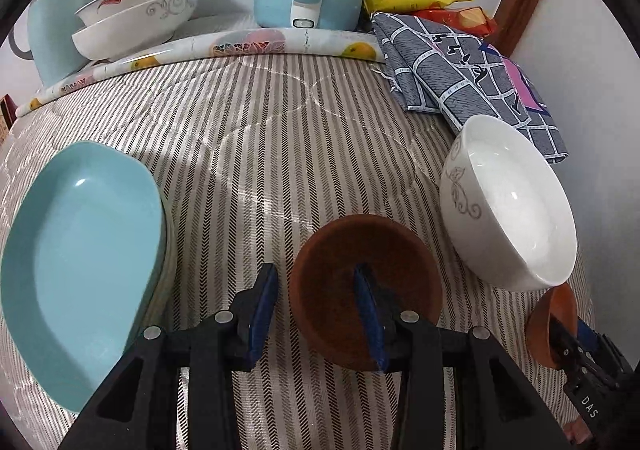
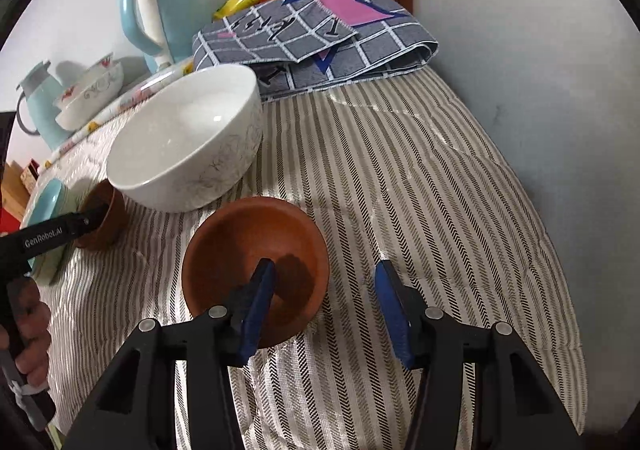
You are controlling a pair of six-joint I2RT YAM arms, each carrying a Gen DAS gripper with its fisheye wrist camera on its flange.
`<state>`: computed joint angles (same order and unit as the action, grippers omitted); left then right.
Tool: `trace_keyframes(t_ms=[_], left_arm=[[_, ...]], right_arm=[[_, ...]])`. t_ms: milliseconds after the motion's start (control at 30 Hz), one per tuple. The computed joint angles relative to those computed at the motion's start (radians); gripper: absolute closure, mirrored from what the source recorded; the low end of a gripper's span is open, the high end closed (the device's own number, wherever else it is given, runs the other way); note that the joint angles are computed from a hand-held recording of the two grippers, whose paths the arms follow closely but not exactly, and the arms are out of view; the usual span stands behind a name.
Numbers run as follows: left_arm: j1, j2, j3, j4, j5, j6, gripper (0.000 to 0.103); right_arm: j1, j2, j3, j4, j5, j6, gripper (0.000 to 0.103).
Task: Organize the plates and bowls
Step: 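Move the right gripper to a small brown clay bowl while the left gripper approaches the other brown bowl, then close both grippers on the rims of the two brown bowls and lift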
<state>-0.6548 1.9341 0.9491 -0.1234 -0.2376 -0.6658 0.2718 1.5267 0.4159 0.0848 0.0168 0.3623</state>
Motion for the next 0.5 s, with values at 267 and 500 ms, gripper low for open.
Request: trace_keyframes(t_ms=[267,500], left_arm=[[-0.008,0.012,0.004,0.016,-0.007,0.030,0.056],[-0.010,0.017,0.017,-0.001,-0.007,0.028,0.055]], right_arm=[[0.006,0.005,-0.010,0.027,0.010,0.020,0.051],[0.011,0.002,-0.013,0.039,0.004,0.010,0.066]])
